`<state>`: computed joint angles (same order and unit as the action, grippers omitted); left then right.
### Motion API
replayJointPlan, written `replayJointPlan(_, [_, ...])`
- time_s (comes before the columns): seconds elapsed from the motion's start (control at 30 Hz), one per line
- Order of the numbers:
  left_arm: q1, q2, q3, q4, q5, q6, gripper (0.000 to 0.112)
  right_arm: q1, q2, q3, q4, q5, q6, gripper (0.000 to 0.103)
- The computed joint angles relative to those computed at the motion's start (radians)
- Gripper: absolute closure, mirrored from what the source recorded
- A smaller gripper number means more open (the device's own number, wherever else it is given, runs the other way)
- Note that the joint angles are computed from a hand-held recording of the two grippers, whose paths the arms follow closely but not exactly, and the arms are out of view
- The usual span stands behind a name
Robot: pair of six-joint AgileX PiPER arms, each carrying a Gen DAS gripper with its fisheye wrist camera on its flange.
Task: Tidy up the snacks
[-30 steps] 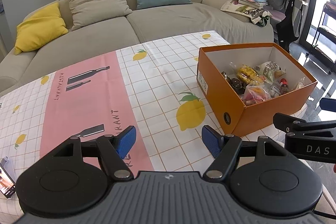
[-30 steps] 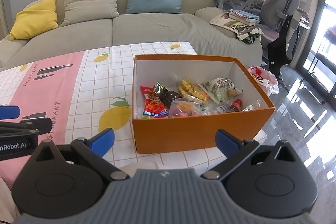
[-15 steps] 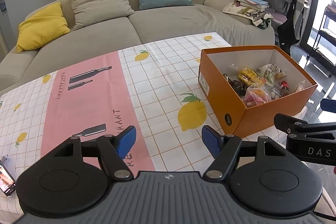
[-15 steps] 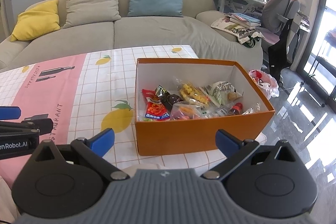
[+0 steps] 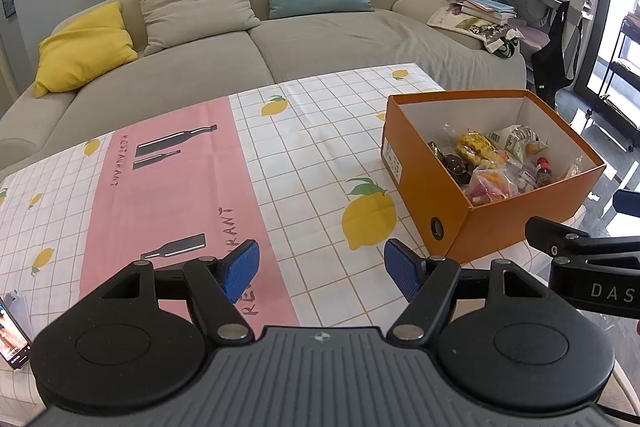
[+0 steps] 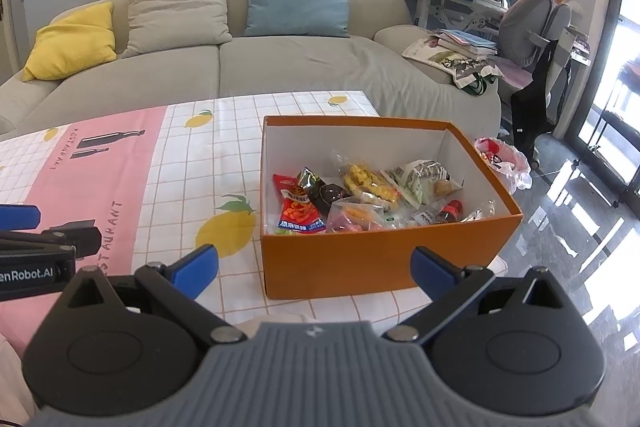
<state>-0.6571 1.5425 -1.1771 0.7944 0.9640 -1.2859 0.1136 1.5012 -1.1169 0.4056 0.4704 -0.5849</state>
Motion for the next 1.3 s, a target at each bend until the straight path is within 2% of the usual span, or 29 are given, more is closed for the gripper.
replayJointPlan(1.3, [-0.029, -0.017, 0.011, 0.024, 0.031, -0.047, 0.029, -0.002, -0.022, 0.015, 0.024, 0.012, -0.042, 0.003])
